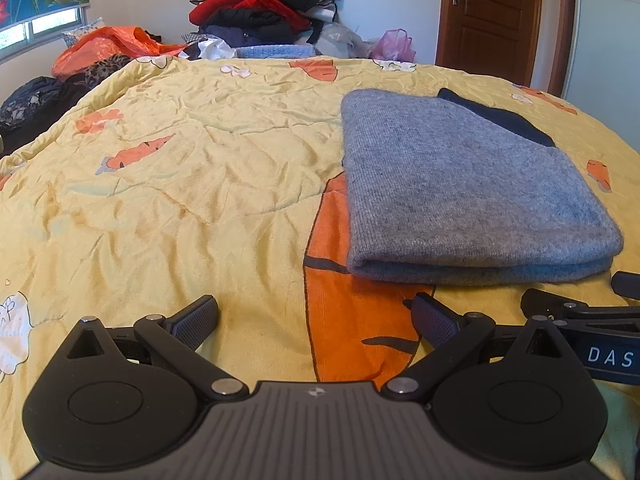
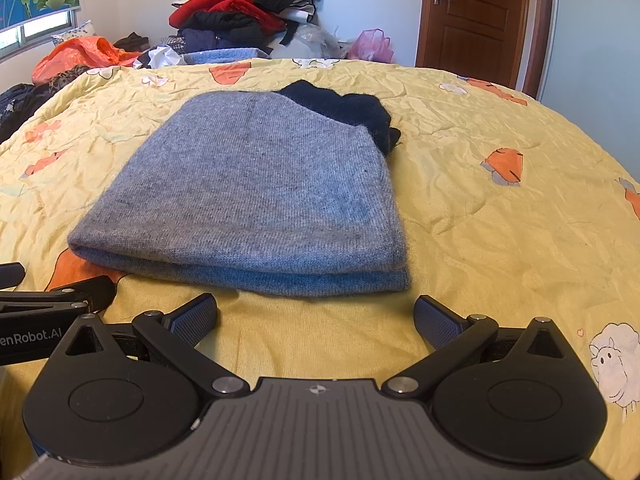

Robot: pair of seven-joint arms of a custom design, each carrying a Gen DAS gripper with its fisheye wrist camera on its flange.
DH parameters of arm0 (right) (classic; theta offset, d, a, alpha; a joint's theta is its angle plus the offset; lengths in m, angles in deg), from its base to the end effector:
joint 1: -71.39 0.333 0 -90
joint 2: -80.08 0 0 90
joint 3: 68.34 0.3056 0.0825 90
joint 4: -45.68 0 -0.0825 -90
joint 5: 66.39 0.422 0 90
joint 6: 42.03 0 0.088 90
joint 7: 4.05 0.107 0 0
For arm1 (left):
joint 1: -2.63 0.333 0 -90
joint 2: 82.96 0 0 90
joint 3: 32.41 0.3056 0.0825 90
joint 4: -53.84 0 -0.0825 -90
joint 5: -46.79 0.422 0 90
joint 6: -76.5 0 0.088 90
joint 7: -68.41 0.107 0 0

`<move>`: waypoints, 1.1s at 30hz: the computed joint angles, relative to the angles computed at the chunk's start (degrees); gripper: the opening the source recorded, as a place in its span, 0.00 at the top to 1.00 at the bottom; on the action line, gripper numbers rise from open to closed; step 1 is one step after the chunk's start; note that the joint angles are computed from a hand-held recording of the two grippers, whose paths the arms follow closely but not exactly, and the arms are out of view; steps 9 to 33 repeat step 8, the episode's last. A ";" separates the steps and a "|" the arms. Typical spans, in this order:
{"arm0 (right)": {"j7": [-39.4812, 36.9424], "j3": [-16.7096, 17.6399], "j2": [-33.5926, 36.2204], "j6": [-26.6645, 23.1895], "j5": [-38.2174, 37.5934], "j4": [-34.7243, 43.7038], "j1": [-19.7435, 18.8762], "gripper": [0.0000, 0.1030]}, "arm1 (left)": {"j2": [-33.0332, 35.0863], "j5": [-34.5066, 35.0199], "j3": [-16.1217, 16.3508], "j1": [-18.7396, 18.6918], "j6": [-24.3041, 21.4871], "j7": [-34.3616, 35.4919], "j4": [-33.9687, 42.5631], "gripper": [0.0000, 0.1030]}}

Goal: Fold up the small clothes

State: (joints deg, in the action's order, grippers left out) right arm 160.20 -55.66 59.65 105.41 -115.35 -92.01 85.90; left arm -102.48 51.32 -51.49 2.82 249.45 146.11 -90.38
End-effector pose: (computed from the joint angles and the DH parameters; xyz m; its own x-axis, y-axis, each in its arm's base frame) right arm 0.4482 0.2484 0.4694 -0.1951 -0.9807 0.0114 -0.6604 0.1228 -0.7408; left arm 0.4795 -0.1754 0.4601 -0.2108 -0.9774 -0.0155 -0.6559 0.1532 -0.7392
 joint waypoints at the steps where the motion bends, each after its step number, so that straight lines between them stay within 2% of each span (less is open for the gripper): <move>1: 0.01 0.02 0.02 0.01 0.00 0.01 -0.01 0.00 | 0.09 -0.07 0.15 -0.15 -0.08 0.15 0.10 0.00; 33: -0.02 0.05 0.03 0.05 0.02 0.02 -0.05 0.00 | 0.66 0.18 0.46 -0.21 0.78 1.19 0.24 0.00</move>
